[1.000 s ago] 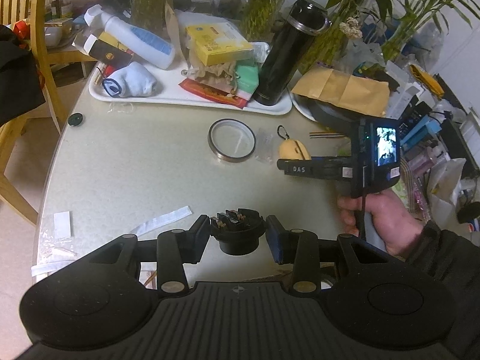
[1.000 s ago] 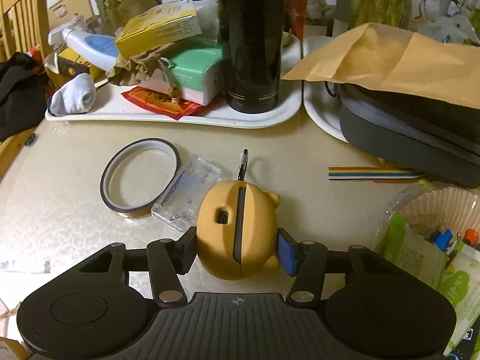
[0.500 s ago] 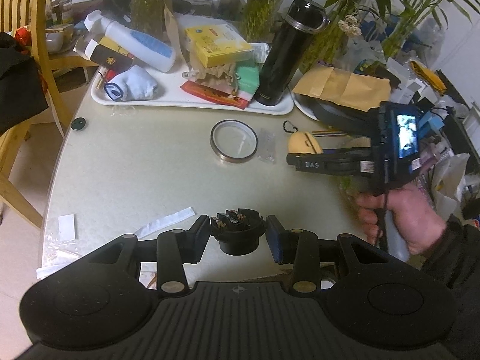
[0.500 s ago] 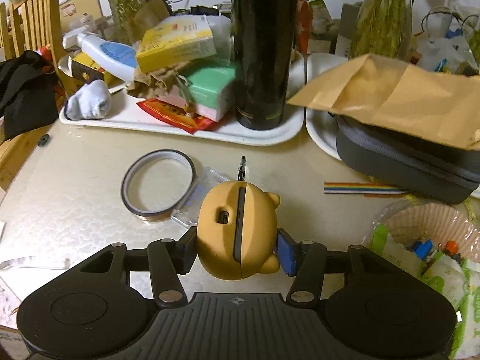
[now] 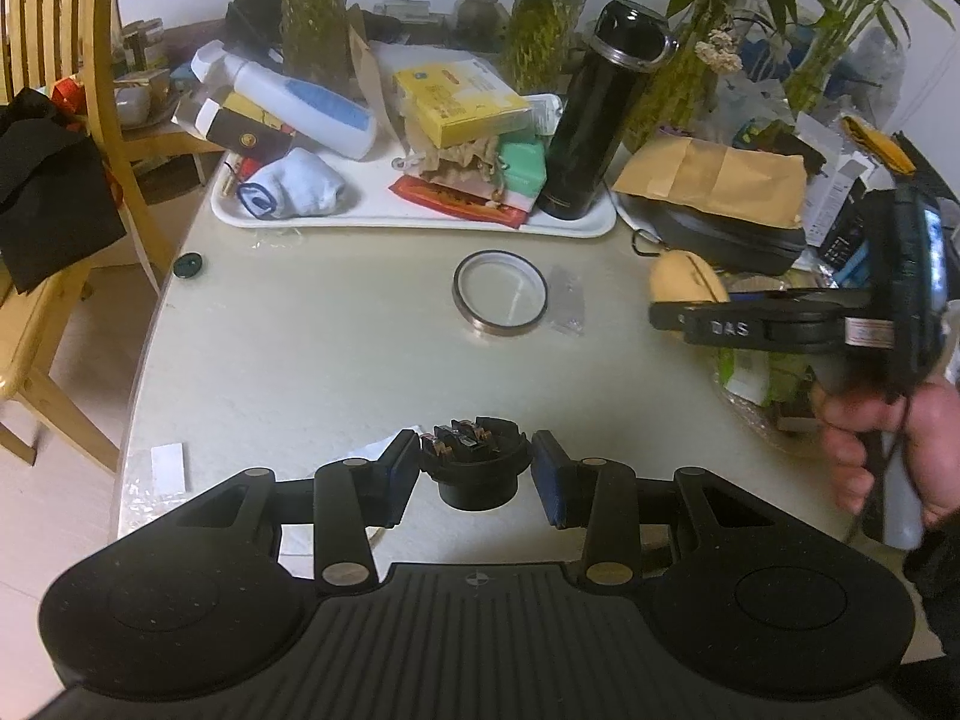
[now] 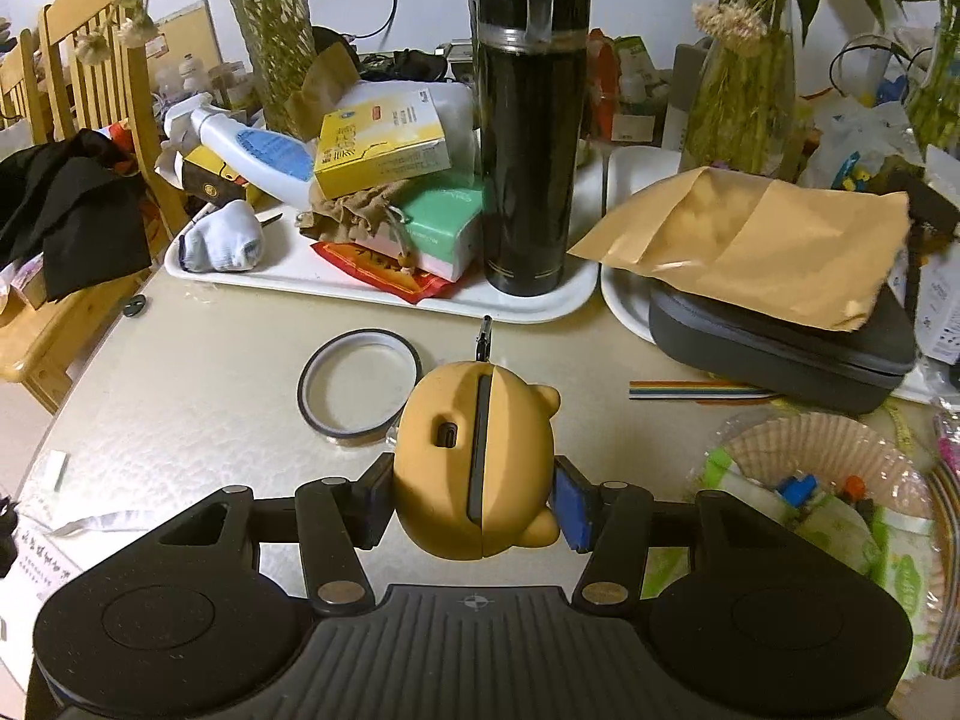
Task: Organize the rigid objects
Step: 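Lift the yellow case with the right gripper toward the box while the left holds the cap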
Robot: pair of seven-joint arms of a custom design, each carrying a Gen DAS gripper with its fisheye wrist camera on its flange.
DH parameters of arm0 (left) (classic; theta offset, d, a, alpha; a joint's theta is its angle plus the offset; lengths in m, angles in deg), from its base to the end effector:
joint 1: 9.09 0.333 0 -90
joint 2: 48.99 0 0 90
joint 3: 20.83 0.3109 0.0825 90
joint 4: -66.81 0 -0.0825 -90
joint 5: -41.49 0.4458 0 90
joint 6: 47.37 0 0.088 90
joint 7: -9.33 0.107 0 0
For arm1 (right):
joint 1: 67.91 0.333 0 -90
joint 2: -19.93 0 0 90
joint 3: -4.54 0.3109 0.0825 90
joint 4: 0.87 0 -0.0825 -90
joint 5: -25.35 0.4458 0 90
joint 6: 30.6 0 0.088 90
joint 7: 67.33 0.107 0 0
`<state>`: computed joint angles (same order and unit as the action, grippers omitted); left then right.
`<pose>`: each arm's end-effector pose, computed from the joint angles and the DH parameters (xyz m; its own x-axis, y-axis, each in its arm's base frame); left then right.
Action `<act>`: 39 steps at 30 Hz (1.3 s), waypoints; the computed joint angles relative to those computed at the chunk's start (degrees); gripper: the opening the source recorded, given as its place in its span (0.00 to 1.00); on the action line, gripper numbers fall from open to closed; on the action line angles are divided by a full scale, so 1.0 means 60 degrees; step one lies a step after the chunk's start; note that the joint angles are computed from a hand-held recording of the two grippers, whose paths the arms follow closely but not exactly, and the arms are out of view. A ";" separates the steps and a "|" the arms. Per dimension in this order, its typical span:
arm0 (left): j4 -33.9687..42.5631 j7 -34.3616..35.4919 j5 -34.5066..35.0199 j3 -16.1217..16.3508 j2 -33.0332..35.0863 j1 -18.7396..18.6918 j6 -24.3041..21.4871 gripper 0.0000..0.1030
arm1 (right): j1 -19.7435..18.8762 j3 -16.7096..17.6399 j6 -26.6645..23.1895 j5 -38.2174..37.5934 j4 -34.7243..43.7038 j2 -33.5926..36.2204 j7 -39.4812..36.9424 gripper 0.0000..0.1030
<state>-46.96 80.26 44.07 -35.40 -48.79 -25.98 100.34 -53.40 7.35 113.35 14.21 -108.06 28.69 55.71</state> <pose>0.5601 -0.3434 0.4978 -0.2823 -0.9486 0.1432 -0.8270 0.1650 -0.5375 0.6621 0.2068 0.4536 -0.1190 -0.9868 -0.1097 -0.8664 0.1572 -0.4739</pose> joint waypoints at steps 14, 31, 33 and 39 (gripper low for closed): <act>-0.0190 0.0001 0.0062 -0.0032 -0.0169 -0.0047 0.0151 0.39 | 0.0170 0.0184 -0.0548 0.0177 -0.0946 -0.1527 0.0389 0.55; -0.1150 0.0059 -0.0221 -0.0268 -0.1014 -0.0088 0.0165 0.39 | 0.0604 0.0461 -0.0344 0.0497 -0.2328 -0.3320 0.0942 0.55; -0.1229 0.0104 -0.0242 -0.0305 -0.1083 -0.0114 0.0155 0.39 | 0.0667 0.0481 -0.0310 0.0587 -0.2525 -0.3535 0.1035 0.55; -0.1413 0.0216 -0.0393 -0.0369 -0.1235 -0.0185 0.0186 0.39 | 0.0825 0.0502 -0.0299 0.0801 -0.2809 -0.3826 0.1083 0.55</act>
<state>-55.44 81.56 41.71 -37.61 -56.20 -27.09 101.45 -48.45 10.36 111.56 19.01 -124.91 5.73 62.21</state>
